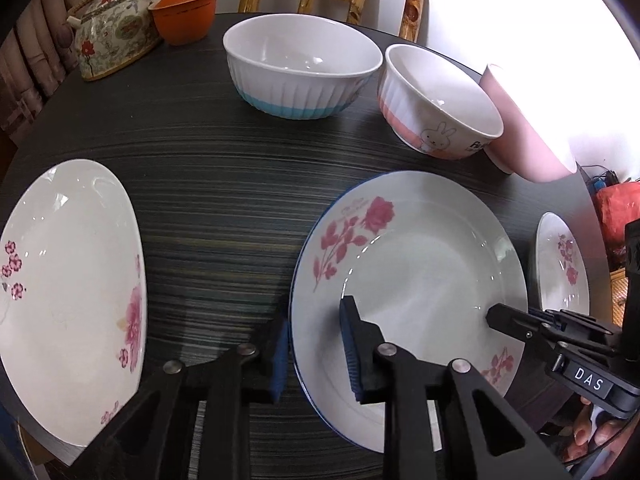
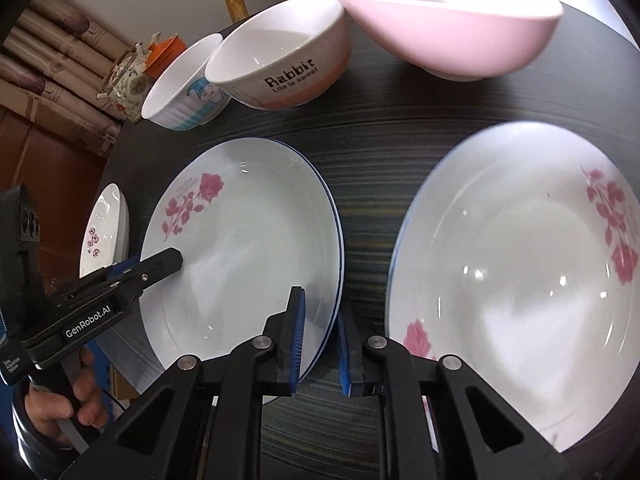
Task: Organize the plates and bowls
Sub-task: 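Carry the rose plate with both tools and lower it onto the peony plate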
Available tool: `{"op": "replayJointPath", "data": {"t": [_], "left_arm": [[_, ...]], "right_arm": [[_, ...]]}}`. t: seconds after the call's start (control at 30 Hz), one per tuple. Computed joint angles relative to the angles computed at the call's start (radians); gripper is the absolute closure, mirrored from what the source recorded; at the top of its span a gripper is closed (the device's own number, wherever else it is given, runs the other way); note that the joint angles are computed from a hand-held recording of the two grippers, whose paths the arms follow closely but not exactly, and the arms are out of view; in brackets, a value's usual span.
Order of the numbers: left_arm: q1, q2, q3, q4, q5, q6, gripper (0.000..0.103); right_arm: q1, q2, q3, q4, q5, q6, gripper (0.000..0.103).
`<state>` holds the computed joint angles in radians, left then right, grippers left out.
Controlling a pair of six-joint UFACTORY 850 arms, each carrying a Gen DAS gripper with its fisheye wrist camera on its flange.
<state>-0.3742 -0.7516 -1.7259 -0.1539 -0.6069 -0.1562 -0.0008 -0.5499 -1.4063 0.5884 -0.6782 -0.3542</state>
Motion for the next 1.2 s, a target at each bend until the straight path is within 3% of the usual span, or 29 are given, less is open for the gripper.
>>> {"op": "replayJointPath", "data": {"t": [1.2], "left_arm": [[0.03, 0.104, 0.066, 0.055, 0.064, -0.04, 0.085]], "right_arm": [[0.039, 0.076, 0.007, -0.055, 0.041, -0.009, 0.088]]}}
